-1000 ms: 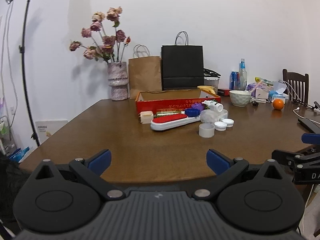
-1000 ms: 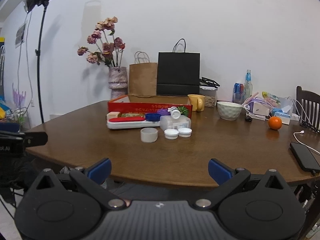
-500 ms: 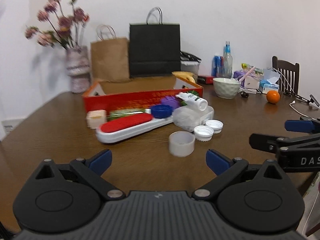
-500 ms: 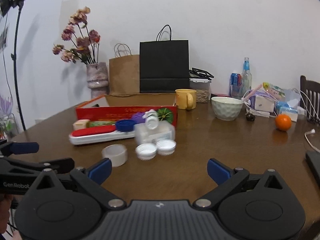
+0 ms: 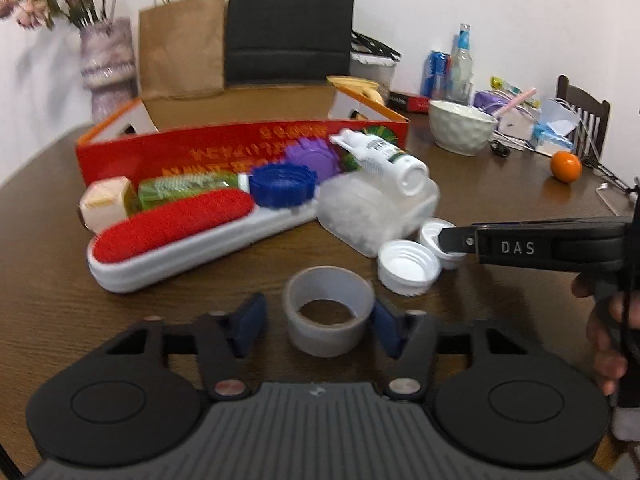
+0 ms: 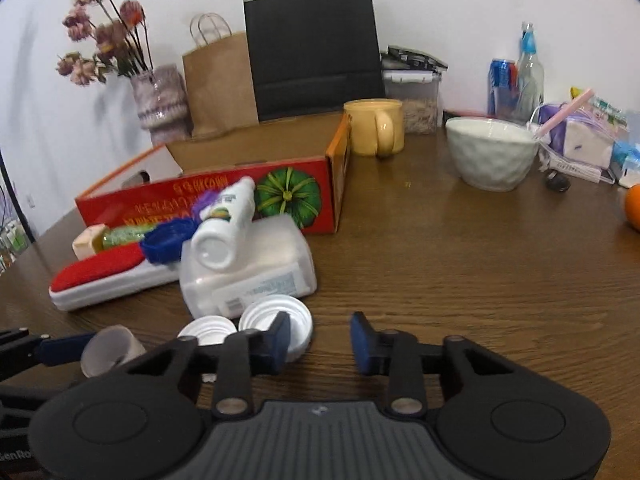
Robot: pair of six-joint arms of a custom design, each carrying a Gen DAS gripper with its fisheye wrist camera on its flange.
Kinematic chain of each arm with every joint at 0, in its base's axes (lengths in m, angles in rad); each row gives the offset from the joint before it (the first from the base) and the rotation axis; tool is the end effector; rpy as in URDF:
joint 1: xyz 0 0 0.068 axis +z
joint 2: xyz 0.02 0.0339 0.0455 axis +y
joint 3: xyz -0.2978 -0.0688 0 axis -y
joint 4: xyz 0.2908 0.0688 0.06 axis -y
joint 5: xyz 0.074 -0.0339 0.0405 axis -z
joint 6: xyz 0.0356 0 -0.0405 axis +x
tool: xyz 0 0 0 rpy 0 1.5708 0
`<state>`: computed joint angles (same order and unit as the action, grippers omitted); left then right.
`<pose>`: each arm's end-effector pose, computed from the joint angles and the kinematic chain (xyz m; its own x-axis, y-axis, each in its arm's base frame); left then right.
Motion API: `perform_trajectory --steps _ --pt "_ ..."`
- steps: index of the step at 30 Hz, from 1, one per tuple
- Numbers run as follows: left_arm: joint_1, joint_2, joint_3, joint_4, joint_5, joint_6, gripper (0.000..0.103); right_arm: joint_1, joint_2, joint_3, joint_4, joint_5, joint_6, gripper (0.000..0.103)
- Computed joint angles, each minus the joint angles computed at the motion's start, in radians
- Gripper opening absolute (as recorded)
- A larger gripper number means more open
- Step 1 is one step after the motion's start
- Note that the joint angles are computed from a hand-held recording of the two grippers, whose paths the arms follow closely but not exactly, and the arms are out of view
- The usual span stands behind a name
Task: Organize rigid objects
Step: 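Grasp the grey tape roll with the left gripper while the right gripper grasps a white cap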
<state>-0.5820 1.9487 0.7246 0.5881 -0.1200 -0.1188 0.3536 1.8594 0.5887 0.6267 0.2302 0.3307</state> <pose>0.3140 -0.2015 0.0722 -0.5478 0.2196 -0.8072 0.4032 0.9148 -0.0247 0.3170 0.1084 0.0737 -0.5866 0.1205 -0.8008 0.0259 0.9912 0.1301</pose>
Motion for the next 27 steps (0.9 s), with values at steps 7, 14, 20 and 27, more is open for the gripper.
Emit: perform_trajectory --steps 7,14,20,27 --pt "0.001 -0.063 -0.047 0.01 -0.048 -0.023 0.043 0.037 -0.013 0.005 -0.046 0.076 -0.016 0.007" --pt "-0.022 -0.354 -0.325 0.162 -0.208 0.016 0.043 0.2 -0.262 -0.22 -0.005 0.296 0.062 0.006" --pt "-0.063 -0.779 -0.534 0.008 -0.316 -0.032 0.043 0.512 -0.52 -0.342 -0.146 0.587 0.243 0.006" --pt "-0.31 -1.466 -0.664 -0.471 -0.579 -0.044 0.043 1.042 -0.613 -0.26 -0.641 1.045 0.693 0.006"
